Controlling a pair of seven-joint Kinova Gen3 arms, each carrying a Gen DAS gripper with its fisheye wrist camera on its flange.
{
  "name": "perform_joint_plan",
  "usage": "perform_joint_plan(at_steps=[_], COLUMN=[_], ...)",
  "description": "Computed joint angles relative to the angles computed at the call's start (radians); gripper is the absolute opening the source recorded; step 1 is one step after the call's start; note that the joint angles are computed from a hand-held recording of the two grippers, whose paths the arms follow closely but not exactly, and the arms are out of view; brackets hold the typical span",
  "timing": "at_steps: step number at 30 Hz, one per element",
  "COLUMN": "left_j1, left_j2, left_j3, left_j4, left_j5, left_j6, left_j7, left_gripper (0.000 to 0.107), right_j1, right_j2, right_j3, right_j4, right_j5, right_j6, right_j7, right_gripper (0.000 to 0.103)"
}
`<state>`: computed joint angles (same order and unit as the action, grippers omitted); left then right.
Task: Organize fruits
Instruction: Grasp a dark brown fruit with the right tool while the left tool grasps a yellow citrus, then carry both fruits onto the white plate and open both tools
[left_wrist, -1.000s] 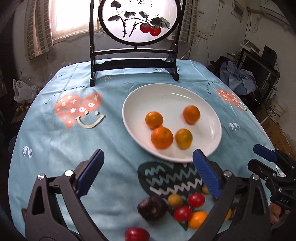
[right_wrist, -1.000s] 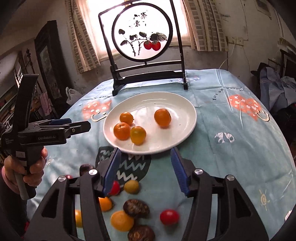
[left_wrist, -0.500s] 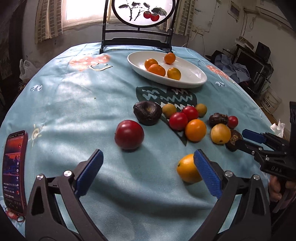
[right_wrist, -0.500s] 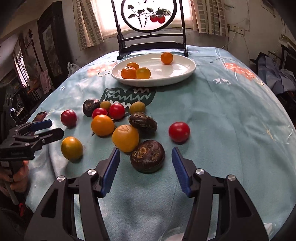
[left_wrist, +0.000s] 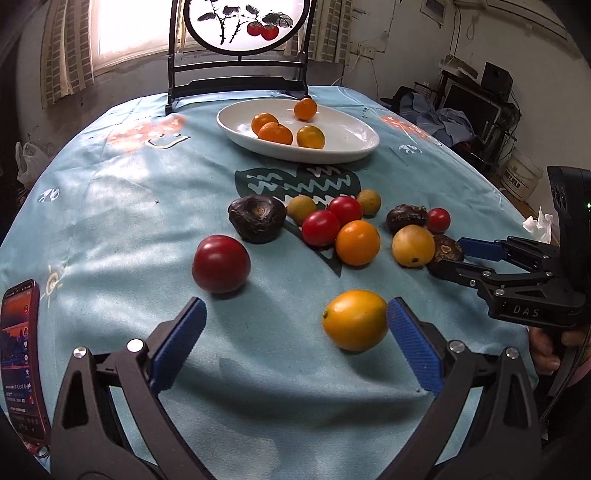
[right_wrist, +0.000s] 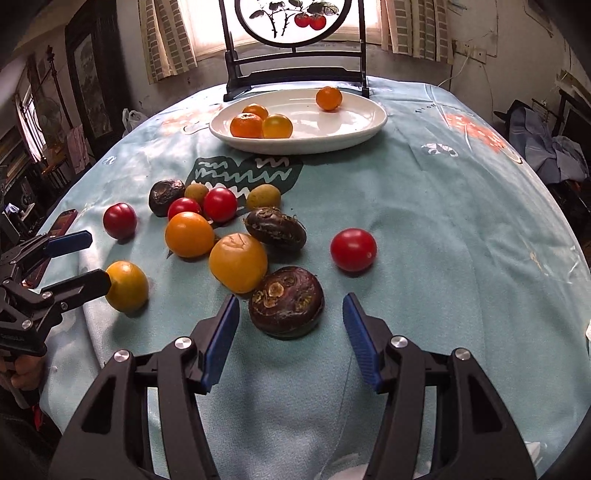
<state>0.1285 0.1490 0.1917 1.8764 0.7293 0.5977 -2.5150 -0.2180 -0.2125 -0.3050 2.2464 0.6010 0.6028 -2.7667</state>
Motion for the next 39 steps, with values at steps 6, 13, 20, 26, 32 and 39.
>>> perform_joint_plan(at_steps=[6, 13, 20, 26, 32, 39], left_j1=[-0.005, -0.01, -0.027, -0.003, 0.057, 0.049], left_j2=[0.008, 0.008, 0.006, 0.008, 0.048, 0.062], left_j3=[0.003, 0.001, 0.008, 0.004, 0.002, 0.024], left_j4=[-0.008, -0.006, -0.002, -0.008, -0.066, -0.083], left_j5=[-0.002, 0.015, 0.062, 0.058, -0.098, -0.14], left_j6=[0.018, 0.024, 0.061, 0.094, 0.115, 0.125], left_j7=[-0.008, -0.024, -0.11, -0.161, -0.015, 0.03], left_gripper=[0.1, 0.1, 0.099, 0.088, 0.068, 0.045], right_j1=[-0.051, -0.107, -0.128, 0.04, 0.109, 0.152], right_j2=[0.063, 0.09, -0.028, -0.06, -0.066, -0.078], right_j3=[-0.024, 0.043, 0.166, 0.068, 0.023, 0.006], right_j4=[-0.051, -0.073, 0.034, 0.068, 0.071, 0.083], right_j5=[0.068, 0.042, -0.006, -0.077, -0.131, -0.188], right_j6=[0.101, 0.124, -0.07, -0.159, -0.181, -0.218], right_j7=[-0.026, 0.005, -0.024, 0.011, 0.067, 0.133], right_gripper=[0.059, 0.046, 0.043, 0.043, 0.043, 0.043])
